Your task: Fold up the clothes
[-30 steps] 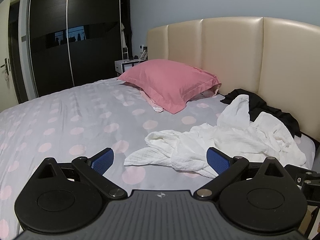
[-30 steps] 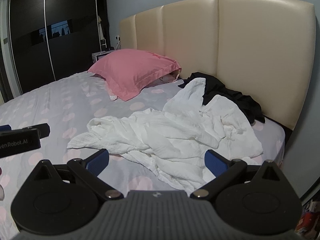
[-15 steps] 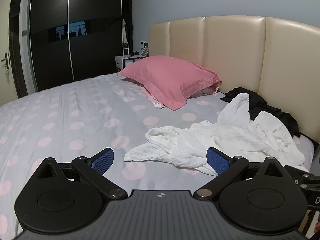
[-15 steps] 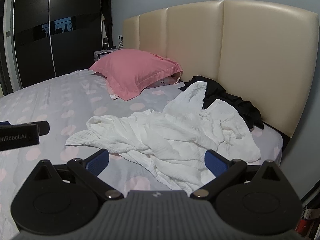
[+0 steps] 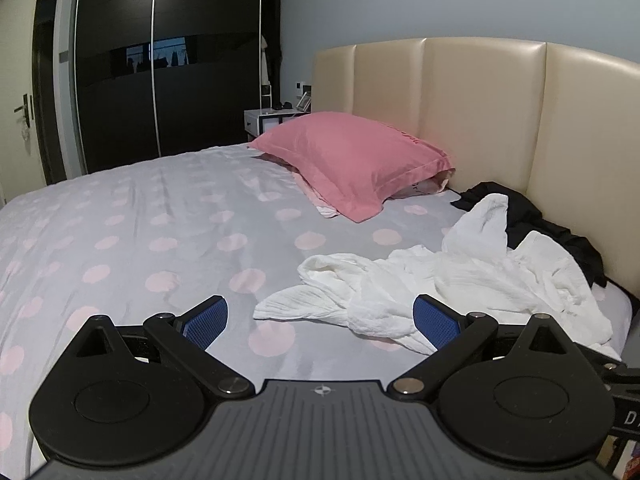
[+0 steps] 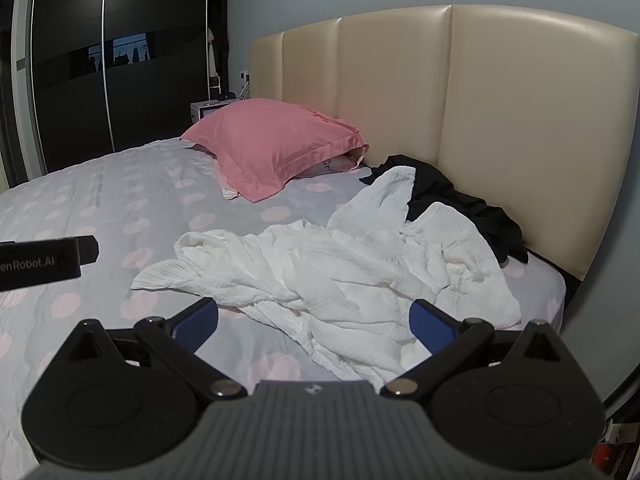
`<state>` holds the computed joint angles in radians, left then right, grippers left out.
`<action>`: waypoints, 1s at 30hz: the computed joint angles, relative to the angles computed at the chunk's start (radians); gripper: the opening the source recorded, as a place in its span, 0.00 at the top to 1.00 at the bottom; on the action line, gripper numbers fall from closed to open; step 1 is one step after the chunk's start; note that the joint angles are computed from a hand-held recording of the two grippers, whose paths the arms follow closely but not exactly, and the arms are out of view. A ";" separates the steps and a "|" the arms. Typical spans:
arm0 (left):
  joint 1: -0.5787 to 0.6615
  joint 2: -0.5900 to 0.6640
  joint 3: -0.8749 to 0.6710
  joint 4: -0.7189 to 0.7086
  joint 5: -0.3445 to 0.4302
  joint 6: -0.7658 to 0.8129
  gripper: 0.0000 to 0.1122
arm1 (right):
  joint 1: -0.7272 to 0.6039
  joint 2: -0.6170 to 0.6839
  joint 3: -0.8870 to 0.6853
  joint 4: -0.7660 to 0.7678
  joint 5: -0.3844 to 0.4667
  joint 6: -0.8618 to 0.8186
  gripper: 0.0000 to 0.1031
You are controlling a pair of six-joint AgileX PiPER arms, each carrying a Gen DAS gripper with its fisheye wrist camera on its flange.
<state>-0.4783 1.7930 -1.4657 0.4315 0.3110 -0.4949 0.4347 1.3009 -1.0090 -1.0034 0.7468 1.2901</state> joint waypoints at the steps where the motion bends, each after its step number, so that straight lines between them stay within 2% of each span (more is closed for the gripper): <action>1: 0.001 -0.002 0.000 -0.007 0.000 0.002 0.10 | -0.002 0.000 0.002 0.000 -0.002 -0.001 0.01; 7: -0.007 -0.003 -0.003 0.035 0.010 -0.062 0.10 | -0.010 -0.001 0.006 -0.002 -0.013 -0.002 0.01; 11: -0.003 -0.003 -0.001 -0.016 0.012 -0.001 0.10 | 0.004 -0.003 0.015 -0.019 -0.006 0.009 0.01; 15: -0.012 -0.002 -0.003 0.037 0.023 -0.046 0.10 | 0.004 -0.001 0.016 -0.021 -0.006 0.004 0.01; 23: -0.015 0.005 -0.017 0.000 0.050 -0.012 0.10 | 0.011 -0.005 0.023 -0.028 -0.001 0.003 0.01; 30: -0.012 0.016 -0.033 -0.027 0.066 0.016 0.10 | -0.017 0.013 0.001 0.033 -0.014 -0.062 0.01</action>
